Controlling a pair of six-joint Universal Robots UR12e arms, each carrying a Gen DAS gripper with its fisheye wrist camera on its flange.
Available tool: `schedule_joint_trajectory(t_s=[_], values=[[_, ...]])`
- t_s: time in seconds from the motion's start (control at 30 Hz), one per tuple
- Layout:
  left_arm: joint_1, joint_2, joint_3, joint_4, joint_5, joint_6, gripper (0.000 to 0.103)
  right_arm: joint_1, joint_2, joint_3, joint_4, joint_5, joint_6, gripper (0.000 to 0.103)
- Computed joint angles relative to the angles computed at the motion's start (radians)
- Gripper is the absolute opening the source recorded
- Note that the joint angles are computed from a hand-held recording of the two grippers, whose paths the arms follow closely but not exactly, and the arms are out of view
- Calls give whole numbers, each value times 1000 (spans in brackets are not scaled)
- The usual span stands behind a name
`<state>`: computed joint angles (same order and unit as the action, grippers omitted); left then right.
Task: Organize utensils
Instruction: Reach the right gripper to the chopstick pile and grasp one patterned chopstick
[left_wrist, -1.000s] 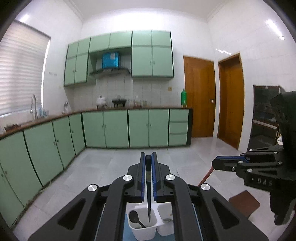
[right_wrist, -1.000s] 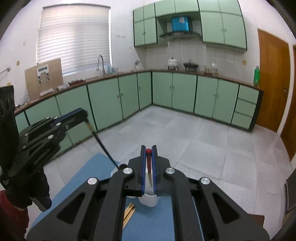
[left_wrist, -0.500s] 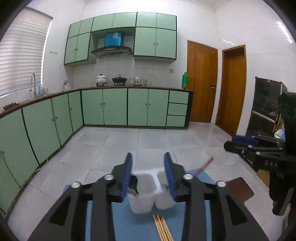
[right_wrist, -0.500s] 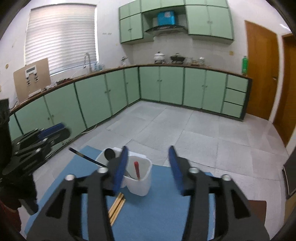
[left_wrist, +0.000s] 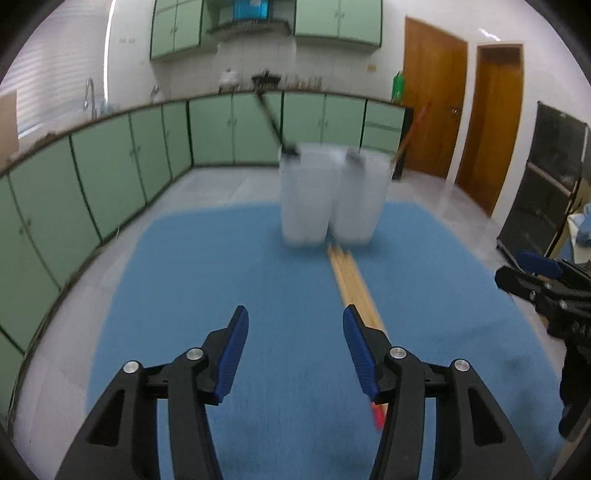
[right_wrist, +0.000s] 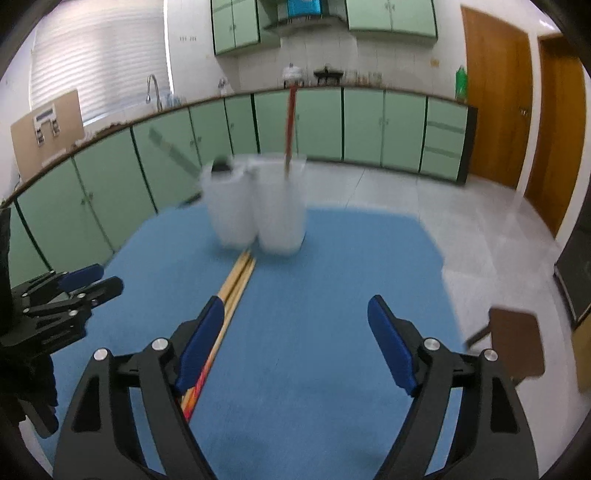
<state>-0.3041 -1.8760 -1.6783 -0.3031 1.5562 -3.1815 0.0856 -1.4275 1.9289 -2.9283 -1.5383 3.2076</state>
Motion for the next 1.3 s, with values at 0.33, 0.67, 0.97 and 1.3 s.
schedule_joint_trajectory(t_s=[0.33, 0.67, 0.97, 1.3], values=[[3, 14, -62, -64, -2, -27, 53, 69, 7, 34, 81, 7, -35, 78], [2, 15, -63, -74, 1, -36, 53, 103, 22, 21, 152, -38, -91, 78], [5, 9, -55, -87, -7, -58, 53, 90, 19, 23, 151, -106, -58, 78], [-1, 9, -56, -79, 7, -47, 53, 62, 12, 40, 130, -11, -43, 52]])
